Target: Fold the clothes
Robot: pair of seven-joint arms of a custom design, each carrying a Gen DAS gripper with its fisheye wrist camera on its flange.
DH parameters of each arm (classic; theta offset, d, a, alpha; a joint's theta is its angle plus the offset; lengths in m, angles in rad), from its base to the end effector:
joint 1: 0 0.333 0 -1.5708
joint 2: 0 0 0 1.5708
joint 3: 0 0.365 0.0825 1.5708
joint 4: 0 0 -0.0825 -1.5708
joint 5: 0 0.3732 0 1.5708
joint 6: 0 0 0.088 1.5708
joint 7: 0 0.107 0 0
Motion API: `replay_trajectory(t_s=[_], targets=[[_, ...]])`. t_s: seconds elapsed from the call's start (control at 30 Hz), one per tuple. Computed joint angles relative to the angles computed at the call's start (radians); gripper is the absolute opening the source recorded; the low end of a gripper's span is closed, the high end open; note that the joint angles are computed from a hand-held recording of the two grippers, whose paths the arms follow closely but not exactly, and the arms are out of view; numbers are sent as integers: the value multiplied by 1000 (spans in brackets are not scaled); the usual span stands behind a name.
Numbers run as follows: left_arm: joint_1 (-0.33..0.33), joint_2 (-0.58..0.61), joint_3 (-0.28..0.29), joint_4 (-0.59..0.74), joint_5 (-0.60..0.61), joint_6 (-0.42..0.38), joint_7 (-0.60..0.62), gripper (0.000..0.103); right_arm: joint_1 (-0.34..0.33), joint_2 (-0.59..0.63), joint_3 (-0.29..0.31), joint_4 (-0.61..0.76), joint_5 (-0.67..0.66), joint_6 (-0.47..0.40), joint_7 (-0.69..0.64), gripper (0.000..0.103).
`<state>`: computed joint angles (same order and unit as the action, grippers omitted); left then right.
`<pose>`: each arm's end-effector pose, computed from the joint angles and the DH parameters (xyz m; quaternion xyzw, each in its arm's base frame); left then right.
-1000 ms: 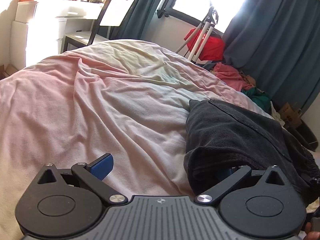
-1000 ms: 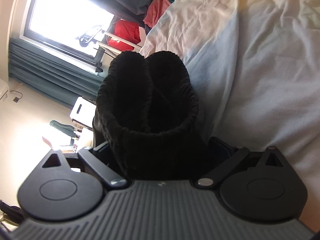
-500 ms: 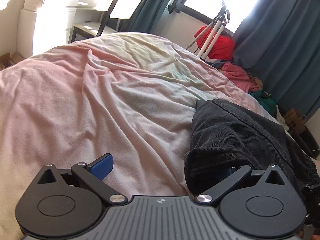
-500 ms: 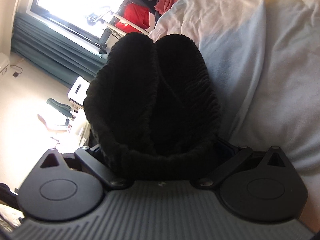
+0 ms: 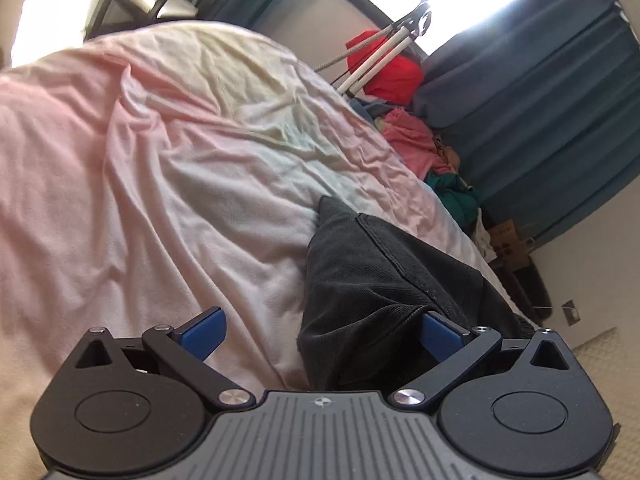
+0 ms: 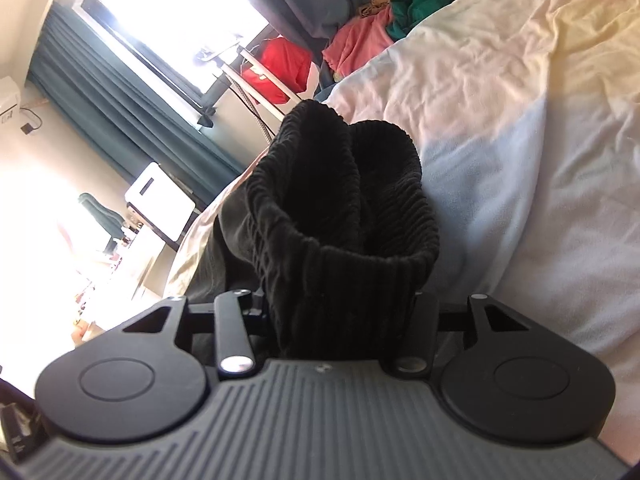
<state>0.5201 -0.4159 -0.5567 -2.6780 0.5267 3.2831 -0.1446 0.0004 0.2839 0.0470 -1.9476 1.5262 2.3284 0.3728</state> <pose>0.4076 -0.0872 0.4962 -0.8605 0.2294 -0.4302 0.1481 0.6334 0.0451 0.4118 -0.6354 0.5612 0.0785 0.5245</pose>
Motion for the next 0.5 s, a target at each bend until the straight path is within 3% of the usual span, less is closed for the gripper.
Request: replay_trajectory(t_s=[0.13, 0.17, 0.23, 0.4, 0.47, 0.5], targets=[[-222, 12, 204, -39, -16, 6, 20, 103, 13, 14, 5, 16, -12, 34, 16, 51], [-244, 1, 221, -53, -25, 13, 18, 103, 14, 14, 6, 16, -13, 39, 21, 51], [-203, -34, 183, -86, -56, 83, 6, 103, 20, 17, 10, 25, -18, 53, 33, 51], [9, -71, -15, -143, -222, 408, 126, 103, 24, 11, 14, 16, -13, 71, 39, 52], [29, -48, -33, -121, -261, 378, 169, 103, 25, 9, 15, 13, -8, 77, 40, 52], [23, -24, -26, -97, -270, 326, 176, 103, 26, 8, 15, 12, -5, 80, 40, 52]])
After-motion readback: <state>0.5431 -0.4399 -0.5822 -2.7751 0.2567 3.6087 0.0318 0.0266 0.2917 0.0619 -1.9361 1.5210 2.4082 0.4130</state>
